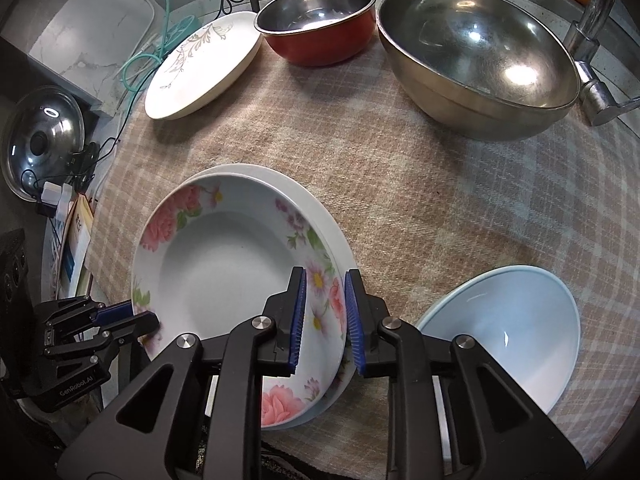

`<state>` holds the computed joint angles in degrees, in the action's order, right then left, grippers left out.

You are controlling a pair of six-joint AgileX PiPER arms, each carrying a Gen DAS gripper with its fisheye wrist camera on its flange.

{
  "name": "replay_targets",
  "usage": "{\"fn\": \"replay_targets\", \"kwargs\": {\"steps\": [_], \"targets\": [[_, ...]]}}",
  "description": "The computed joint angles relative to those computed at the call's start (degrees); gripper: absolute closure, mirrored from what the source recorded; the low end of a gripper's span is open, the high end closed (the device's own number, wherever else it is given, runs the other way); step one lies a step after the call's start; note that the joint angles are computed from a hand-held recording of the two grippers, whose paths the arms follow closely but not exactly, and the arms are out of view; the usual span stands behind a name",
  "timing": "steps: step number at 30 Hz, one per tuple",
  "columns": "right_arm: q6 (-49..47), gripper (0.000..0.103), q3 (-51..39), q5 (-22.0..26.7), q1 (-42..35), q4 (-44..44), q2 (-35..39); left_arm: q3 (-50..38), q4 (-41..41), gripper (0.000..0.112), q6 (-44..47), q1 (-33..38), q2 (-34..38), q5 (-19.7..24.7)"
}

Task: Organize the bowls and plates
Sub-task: 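Lower the rose-pattern plate onto the other floral plate, stacking them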

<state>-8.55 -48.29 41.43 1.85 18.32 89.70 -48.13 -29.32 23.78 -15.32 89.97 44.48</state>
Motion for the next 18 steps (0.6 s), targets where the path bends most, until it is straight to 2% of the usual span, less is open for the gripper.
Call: {"fn": "replay_targets", "kwargs": {"steps": [11,12,15,18], "targets": [[1.9,0.081,-0.3,-0.5,0.7,-1.5,-1.7,-0.1,0.5,0.094,0.3,1.5,-1.3,0.5],[2.0,0.079,-0.5,-0.3,0.7,-1.4,-1.7,-0.3,0.4,0.094,0.6,1.9,-1.4,0.9],[3.4,0.060,-0.7,-0.5,1.2,-2.2,-1.9,-0.6,-0.2,0.094,1.5,2.5,-2.0,1.0],[5.8,0.057,-1.0,-1.1,2.5,-4.4,-2.4,-1.2,-0.6,0.094,2.1,3.1,-2.2,1.1]]}}
